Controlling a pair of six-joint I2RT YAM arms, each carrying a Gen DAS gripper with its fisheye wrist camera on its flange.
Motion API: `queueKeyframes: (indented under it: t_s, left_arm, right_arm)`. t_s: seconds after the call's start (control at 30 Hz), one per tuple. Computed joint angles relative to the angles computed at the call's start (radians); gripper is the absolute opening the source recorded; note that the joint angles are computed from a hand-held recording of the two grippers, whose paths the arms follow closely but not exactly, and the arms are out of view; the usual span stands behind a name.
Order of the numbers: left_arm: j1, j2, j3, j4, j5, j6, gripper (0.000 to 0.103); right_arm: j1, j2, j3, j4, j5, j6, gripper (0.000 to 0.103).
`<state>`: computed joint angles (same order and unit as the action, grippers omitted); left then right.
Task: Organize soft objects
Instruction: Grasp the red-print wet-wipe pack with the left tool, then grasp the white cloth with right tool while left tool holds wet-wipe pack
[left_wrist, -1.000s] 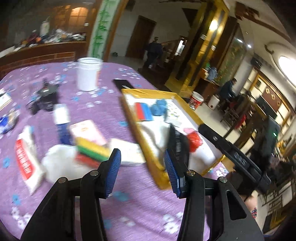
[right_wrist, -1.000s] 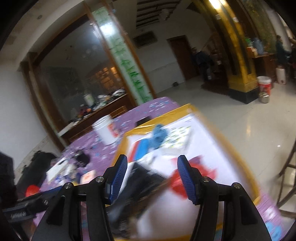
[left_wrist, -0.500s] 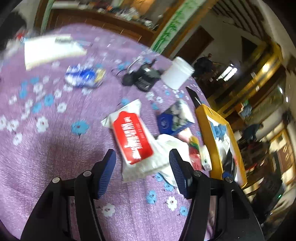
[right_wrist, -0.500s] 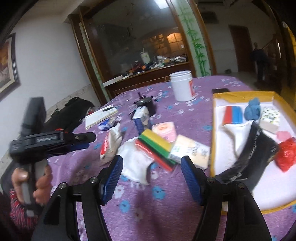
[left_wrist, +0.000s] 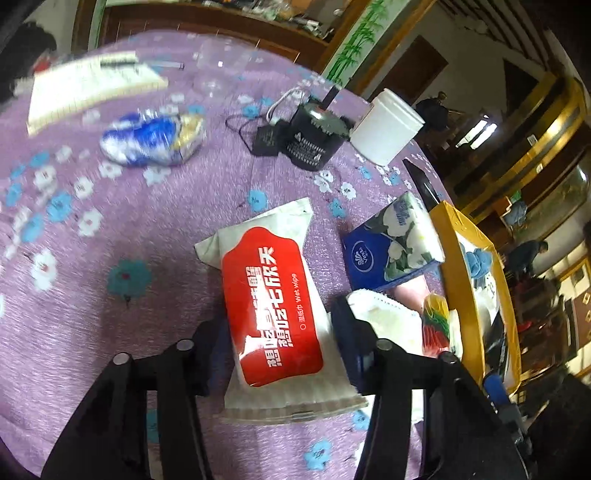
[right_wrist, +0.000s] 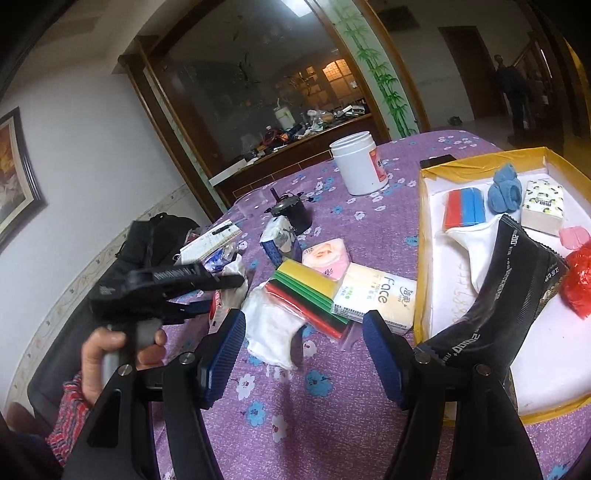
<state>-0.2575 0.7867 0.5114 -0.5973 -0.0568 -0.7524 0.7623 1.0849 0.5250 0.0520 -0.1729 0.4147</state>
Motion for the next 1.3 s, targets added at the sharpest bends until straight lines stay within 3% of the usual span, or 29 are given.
queueKeyframes:
  t_s: [0.23,0.37,0.5,0.73,0.83,0.93,1.17,1.3]
  left_arm:
    - [-0.065,-0.202,-0.027,-0.134,-0.131,0.029,0.047]
    - [0.008,-0.222,-0.057,-0.099,-0.068,0.058,0.047]
    - [0.011,-0.236,-0.059,-0.092,-0.087,0.059,0.047]
    - [0.029,-0.246,-0.058,-0.096,-0.077,0.068,0.048]
    - [0.036,-0.254,-0.061,-0.093,-0.063,0.069,0.048]
    - [0.026,-0.255,-0.062,-0.092,-0.062,0.065,0.048]
    - [0.02,-0.254,-0.065,-0.092,-0.07,0.063,0.048]
    - [0.005,-0.243,-0.062,-0.092,-0.086,0.061,0.048]
  right_arm:
    - [0.047,0.037,0.066,-0.086,0.049,-0.062,0.069]
    - [0.018,0.12,0.198,-0.194,0.002,-0.075,0.071]
    - [0.007,0.302,0.417,-0.333,0.032,-0.091,0.076]
    - [0.02,0.578,0.612,-0.334,-0.05,-0.117,0.076]
    - [0.054,0.603,0.611,-0.373,-0.081,-0.129,0.076]
    - [0.095,0.537,0.536,-0.379,-0.178,-0.126,0.076]
    - [0.193,0.355,0.4,-0.387,-0.039,-0.192,0.075]
    - [0.145,0.3,0.377,-0.373,-0.036,-0.186,0.075]
